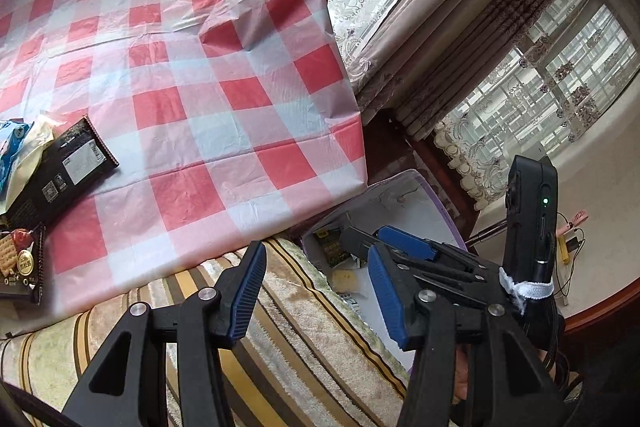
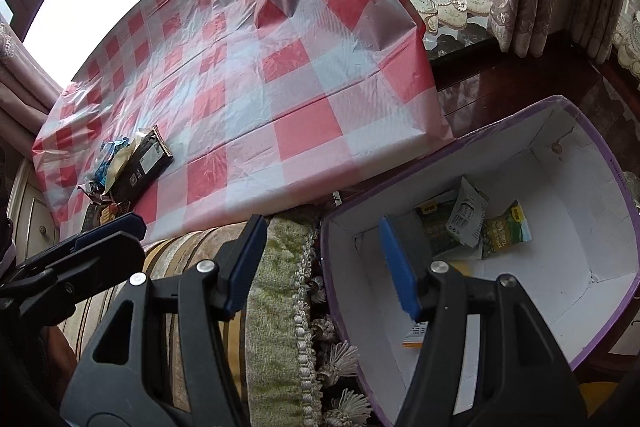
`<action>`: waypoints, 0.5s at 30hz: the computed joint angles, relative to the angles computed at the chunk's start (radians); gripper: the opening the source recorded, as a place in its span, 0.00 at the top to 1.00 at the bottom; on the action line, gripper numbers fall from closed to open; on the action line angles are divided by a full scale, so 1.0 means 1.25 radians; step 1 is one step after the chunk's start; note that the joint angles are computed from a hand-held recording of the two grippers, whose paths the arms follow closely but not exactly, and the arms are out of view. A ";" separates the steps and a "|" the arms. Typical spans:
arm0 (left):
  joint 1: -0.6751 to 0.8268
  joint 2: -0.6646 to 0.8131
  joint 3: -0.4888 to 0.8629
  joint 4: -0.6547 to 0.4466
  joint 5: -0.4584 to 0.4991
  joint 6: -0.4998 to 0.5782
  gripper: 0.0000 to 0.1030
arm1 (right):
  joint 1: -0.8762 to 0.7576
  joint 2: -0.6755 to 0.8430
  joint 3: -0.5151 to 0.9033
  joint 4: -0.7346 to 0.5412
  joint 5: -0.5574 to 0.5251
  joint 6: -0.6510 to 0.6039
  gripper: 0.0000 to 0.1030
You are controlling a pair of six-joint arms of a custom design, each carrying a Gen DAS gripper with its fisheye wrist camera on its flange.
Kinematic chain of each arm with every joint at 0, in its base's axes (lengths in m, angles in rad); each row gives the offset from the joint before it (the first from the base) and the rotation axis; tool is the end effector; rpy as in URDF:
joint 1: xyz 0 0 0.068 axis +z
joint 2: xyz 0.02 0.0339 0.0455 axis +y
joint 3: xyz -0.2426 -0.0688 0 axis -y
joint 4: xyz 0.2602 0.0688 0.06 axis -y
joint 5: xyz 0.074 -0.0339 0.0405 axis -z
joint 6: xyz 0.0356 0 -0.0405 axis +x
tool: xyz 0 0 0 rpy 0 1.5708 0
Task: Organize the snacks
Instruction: 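Return both tools from the white box to the snack pile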
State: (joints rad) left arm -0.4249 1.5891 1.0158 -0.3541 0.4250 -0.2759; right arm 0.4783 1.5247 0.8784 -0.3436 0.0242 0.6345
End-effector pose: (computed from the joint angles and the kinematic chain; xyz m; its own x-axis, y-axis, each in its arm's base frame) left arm 0.3032 -0.1533 0.1802 -0.8651 0.1190 -0.4874 0.3796 0.7904 -0.4808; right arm 0.2781 0.1432 0.1554 -0.8635 0.2198 -0.4540 0.0788 0.9478 0.3090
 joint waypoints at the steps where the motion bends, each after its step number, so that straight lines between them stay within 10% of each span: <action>1: 0.015 -0.013 -0.014 0.005 0.002 -0.006 0.48 | 0.015 0.013 0.018 -0.007 0.005 -0.004 0.38; 15: 0.314 -0.176 -0.184 0.022 0.071 -0.047 0.48 | 0.148 0.179 0.241 -0.093 0.039 -0.043 0.33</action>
State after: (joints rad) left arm -0.0320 1.3688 0.7853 -0.3266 0.5135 -0.3349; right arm 0.6631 1.7482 1.1797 -0.4602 0.0723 0.5807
